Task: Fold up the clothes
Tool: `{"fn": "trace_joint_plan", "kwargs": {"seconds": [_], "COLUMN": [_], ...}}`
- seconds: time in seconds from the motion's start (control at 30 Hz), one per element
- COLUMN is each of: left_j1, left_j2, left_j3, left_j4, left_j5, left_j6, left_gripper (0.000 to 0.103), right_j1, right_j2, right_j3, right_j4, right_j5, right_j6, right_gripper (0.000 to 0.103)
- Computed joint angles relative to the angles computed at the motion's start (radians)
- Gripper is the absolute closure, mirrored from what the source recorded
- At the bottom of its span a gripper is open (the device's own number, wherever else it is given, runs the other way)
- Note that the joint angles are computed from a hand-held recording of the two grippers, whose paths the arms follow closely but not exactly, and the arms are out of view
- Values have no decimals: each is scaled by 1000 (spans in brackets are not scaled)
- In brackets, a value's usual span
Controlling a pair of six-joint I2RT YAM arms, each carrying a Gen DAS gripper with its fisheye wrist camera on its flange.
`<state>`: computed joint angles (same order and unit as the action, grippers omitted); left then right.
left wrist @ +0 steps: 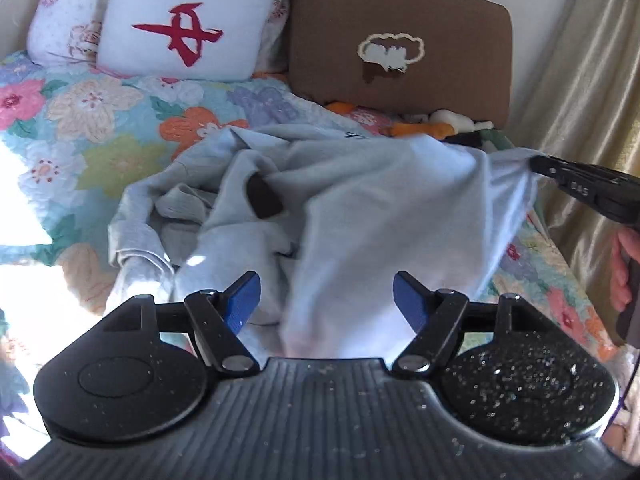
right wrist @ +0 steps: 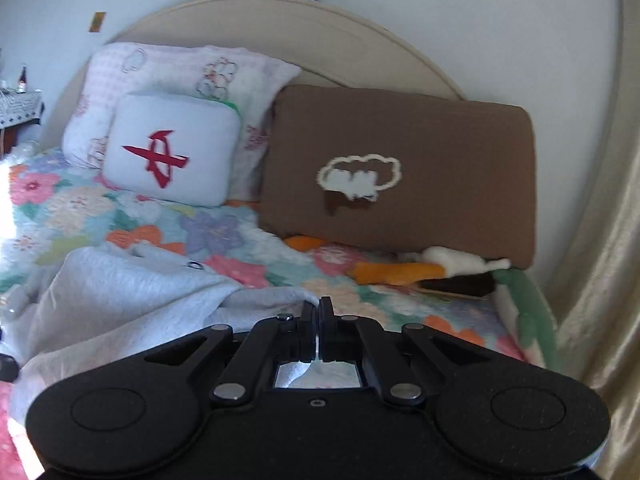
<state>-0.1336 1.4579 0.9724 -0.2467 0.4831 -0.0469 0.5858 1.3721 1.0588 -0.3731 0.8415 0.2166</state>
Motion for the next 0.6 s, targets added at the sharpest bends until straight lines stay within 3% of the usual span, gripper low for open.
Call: {"fn": "trace_joint_plan", "kwargs": {"seconds": [0.23, 0.43, 0.47, 0.5, 0.6], "left_j1": [43, -18, -29, -33, -40], "left_j2": [72, 155, 162, 170, 183], "left_j3": [49, 79, 80, 87, 107], "left_j4": [-32, -63, -66, -80, -117], "left_j5": [-39, -131, -158, -179, -240], "left_j6": [-26, -10, -8, 1, 16], "left_gripper": [30, 30, 30, 30, 29], "right_j1": [-290, -371, -355, -342, -297], "right_j2": [-164, -158, -153, -152, -263], "right_j3": [-155, -253, -248, -232, -317], "right_j4": [-54, -50, -80, -124, -40], "right_j5": [-102, -307, -322, -371, -590], "right_j6": [109, 253, 309, 385, 506], "right_gripper": [103, 97, 94, 85, 68]}}
